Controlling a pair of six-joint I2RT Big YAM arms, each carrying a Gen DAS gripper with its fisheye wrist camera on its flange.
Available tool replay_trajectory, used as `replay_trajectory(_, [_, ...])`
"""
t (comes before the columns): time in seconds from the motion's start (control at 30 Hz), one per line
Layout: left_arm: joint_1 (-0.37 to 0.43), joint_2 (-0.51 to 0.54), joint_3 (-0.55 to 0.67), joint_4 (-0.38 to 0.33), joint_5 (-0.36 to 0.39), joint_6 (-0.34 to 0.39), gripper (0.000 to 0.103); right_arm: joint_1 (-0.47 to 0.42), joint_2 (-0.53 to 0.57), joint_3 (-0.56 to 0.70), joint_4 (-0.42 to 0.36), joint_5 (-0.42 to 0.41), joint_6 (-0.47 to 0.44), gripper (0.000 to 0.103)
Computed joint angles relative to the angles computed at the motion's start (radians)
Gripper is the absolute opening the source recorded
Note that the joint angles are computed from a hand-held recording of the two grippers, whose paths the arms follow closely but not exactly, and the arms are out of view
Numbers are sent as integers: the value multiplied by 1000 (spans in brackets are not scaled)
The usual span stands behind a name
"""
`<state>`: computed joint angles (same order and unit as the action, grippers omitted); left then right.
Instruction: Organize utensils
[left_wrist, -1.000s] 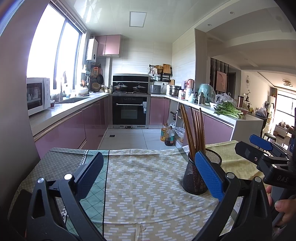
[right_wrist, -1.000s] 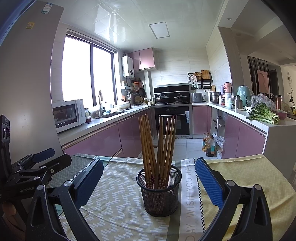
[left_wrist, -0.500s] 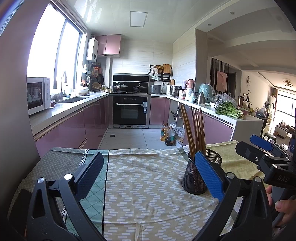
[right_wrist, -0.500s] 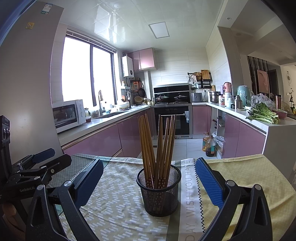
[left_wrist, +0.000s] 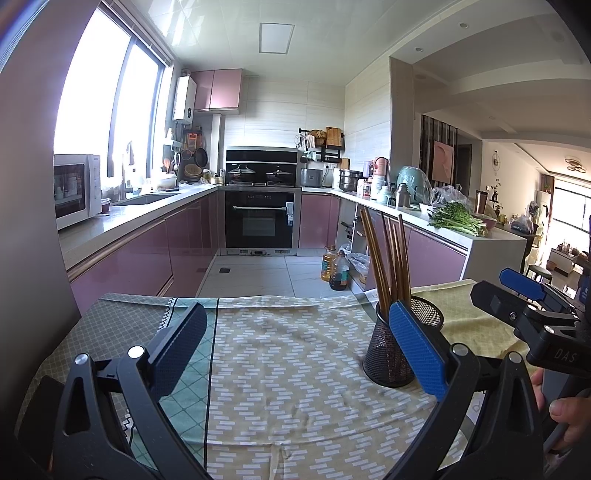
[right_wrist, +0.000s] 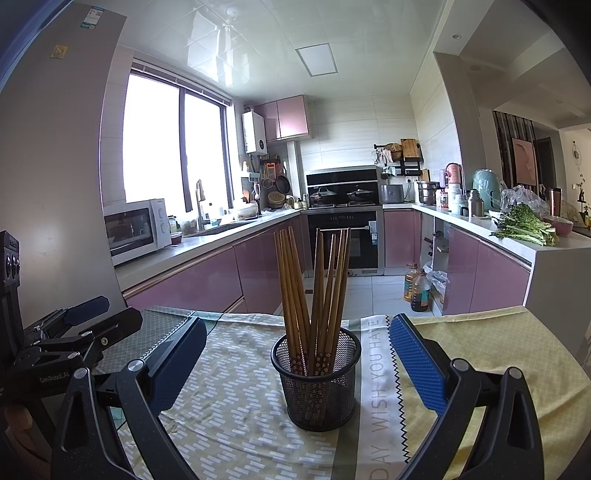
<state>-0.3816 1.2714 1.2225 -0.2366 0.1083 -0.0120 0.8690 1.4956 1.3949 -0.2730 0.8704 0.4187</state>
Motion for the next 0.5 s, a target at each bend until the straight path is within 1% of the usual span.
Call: replay_trajectory(0.5, [0,0,0,0,-2,1,97,2,-1,-2,-1,3,1,96])
